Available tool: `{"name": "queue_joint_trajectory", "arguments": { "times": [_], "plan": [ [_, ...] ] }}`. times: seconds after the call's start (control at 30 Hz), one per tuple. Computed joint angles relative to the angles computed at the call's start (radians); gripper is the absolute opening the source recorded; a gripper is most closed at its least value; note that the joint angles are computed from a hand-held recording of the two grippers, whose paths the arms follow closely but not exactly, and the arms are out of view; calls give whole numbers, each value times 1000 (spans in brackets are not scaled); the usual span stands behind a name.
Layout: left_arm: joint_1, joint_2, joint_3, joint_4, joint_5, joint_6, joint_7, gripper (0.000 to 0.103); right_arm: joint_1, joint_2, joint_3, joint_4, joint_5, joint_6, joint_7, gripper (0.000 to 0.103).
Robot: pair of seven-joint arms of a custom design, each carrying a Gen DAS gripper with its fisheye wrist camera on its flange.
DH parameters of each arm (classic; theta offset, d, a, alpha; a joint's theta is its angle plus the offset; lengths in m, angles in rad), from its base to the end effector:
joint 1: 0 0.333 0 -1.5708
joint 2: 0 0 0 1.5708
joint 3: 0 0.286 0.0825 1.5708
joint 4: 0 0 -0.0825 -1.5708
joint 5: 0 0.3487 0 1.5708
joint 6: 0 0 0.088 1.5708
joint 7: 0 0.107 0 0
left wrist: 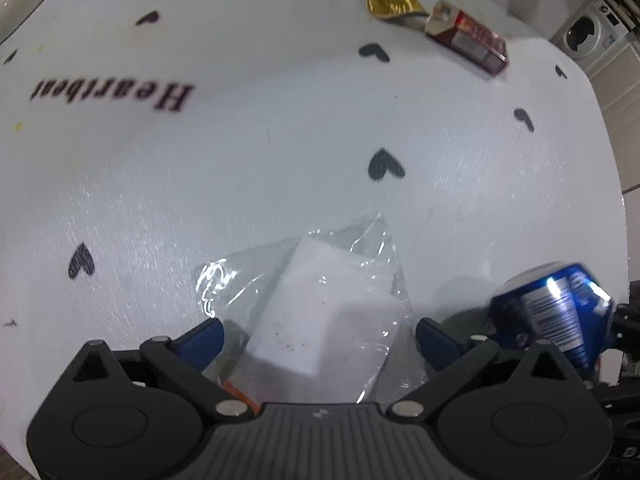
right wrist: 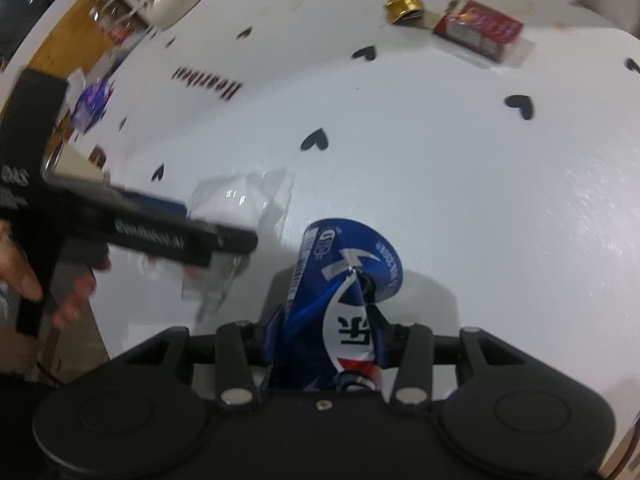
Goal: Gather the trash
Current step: 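Lift the clear bag with the left tool while the right tool lifts the blue can, then carry the clear bag and blue can with both tools over the trash bin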
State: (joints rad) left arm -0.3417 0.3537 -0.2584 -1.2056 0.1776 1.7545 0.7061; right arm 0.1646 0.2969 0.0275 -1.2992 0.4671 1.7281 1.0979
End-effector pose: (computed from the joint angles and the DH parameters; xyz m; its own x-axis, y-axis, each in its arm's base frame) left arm 0.5449 -0.3157 0.5772 0.2605 -0.9606 0.0974 -0.9404 -0.2753 -0.1998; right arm 0.5961 0.1554 0.5717 0.5896 -0.7255 -0.3550 -0.8064 -0.5035 -0.3101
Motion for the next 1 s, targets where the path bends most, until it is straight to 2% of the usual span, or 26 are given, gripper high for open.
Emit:
{"name": "queue_joint_trajectory", "arguments": {
  "times": [0.17, 0.23, 0.53, 0.8, 0.93, 1.0],
  "plan": [
    [-12, -18, -2, -29, 39, 15, 20, 91, 5, -61, -8, -95, 8, 70, 62, 45],
    [-12, -35, -4, -50, 44, 42, 32, 80, 9, -81, -9, -126, 0, 91, 84, 45],
    [-14, -140, -6, -157, 81, 157, -24, 68, 13, -180, -10, -258, 8, 228, 149, 45],
    [-65, -136, -16, -88, 173, 177, -64, 54, 10, -283, -14, -360, -20, 373, 194, 45],
    [-97, -120, -21, -46, 213, 177, -72, 39, 1, -340, -18, -411, -20, 427, 190, 45],
    [-114, -106, -23, -24, 225, 169, -74, 37, -5, -363, -21, -433, -15, 442, 184, 45]
  ]
}}
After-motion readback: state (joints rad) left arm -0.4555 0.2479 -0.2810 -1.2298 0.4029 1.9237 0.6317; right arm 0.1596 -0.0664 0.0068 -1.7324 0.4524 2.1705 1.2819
